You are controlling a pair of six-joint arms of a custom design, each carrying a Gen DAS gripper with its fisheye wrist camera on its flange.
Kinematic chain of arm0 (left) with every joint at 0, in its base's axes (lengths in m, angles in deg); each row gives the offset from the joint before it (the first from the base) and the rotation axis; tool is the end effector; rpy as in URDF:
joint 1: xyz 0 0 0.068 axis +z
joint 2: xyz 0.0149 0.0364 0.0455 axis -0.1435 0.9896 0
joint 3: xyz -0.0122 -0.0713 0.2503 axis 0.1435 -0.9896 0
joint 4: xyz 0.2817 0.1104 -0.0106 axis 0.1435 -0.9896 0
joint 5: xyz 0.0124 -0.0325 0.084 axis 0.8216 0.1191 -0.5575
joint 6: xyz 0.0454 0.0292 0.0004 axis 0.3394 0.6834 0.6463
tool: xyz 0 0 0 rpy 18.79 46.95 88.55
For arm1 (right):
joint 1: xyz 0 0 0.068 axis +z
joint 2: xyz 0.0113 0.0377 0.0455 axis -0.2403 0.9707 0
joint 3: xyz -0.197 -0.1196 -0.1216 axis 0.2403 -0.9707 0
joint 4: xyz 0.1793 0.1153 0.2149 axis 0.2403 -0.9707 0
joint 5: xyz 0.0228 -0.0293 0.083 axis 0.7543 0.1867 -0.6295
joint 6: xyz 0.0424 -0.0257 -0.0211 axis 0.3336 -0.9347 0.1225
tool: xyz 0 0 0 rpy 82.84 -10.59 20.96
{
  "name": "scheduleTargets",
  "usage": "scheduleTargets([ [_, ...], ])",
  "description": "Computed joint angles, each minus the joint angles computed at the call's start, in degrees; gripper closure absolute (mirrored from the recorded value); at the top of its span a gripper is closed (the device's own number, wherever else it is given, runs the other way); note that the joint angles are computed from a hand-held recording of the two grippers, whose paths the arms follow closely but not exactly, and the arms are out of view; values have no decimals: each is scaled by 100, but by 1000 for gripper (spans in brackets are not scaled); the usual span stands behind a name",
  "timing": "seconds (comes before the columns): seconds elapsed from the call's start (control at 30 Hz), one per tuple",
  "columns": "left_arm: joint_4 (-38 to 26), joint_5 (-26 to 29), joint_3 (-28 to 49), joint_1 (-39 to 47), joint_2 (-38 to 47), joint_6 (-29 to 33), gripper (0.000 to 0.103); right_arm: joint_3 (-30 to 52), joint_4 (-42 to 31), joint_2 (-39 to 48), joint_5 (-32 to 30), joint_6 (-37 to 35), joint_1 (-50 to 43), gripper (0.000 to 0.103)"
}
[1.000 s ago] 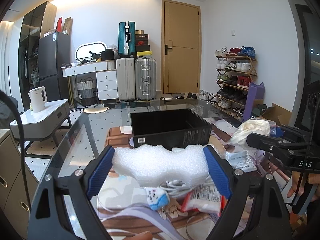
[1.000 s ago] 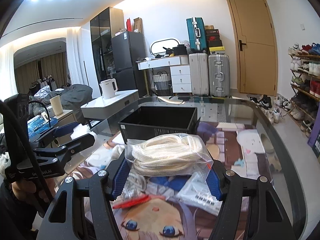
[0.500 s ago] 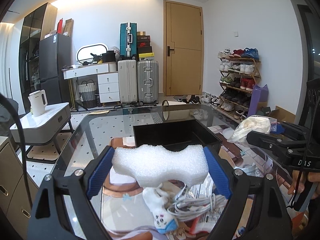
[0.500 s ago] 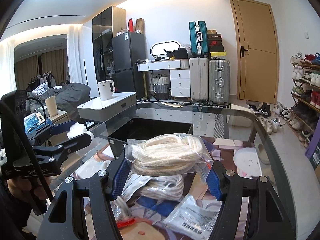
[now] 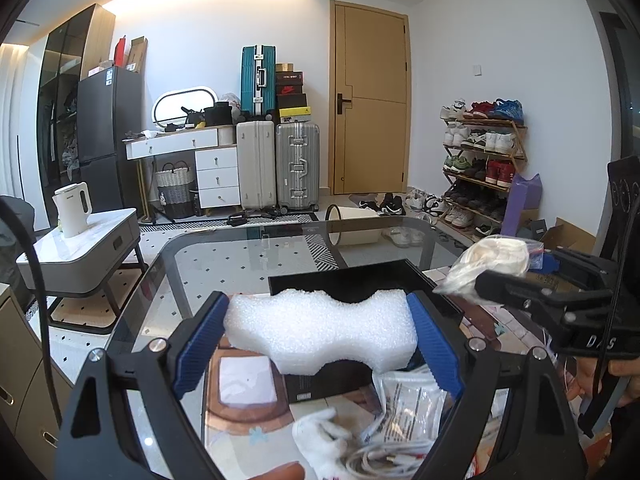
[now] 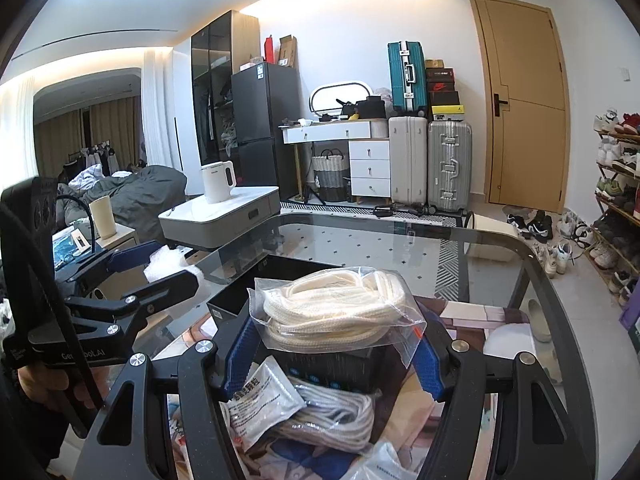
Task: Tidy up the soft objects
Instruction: 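Carry the foam block and bagged rope coil over the black box and drop them in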
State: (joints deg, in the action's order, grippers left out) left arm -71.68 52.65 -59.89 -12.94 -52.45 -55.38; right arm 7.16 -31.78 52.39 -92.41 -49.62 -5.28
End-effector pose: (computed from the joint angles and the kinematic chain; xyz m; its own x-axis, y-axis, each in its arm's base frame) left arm 0.1973 -0.0247 0.1572 -0.3653 0.1052 -0.9249 0.3271 0.9447 -0.0217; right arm 0.1788 0.0343 0.1740 -0.4360 -0.0590 -0.8980 -0.3207 0.9425 0.0938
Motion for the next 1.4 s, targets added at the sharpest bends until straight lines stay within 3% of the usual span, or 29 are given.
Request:
scheduleTargets([
  [0.5, 1338, -138, 843, -253, 2452, 34, 14, 910, 1500, 2928, -39, -394, -65, 35],
  [0.73, 1553, -126, 1216, -280, 3196, 32, 14, 1158, 1803, 3679, 26, -604, 15, 35],
  [1.13, 1751, 54, 1363, -134, 3613, 143, 14, 1457, 2174, 4539, 115, -899, 115, 35],
  [1.33, 1766, 181, 1479, -44, 3831, 219, 13, 1516, 2377, 4809, 267, -995, 217, 12],
  [1.4, 1736, 222, 1504, -29, 3849, 223, 13, 1421, 2371, 4665, 380, -964, 236, 8],
])
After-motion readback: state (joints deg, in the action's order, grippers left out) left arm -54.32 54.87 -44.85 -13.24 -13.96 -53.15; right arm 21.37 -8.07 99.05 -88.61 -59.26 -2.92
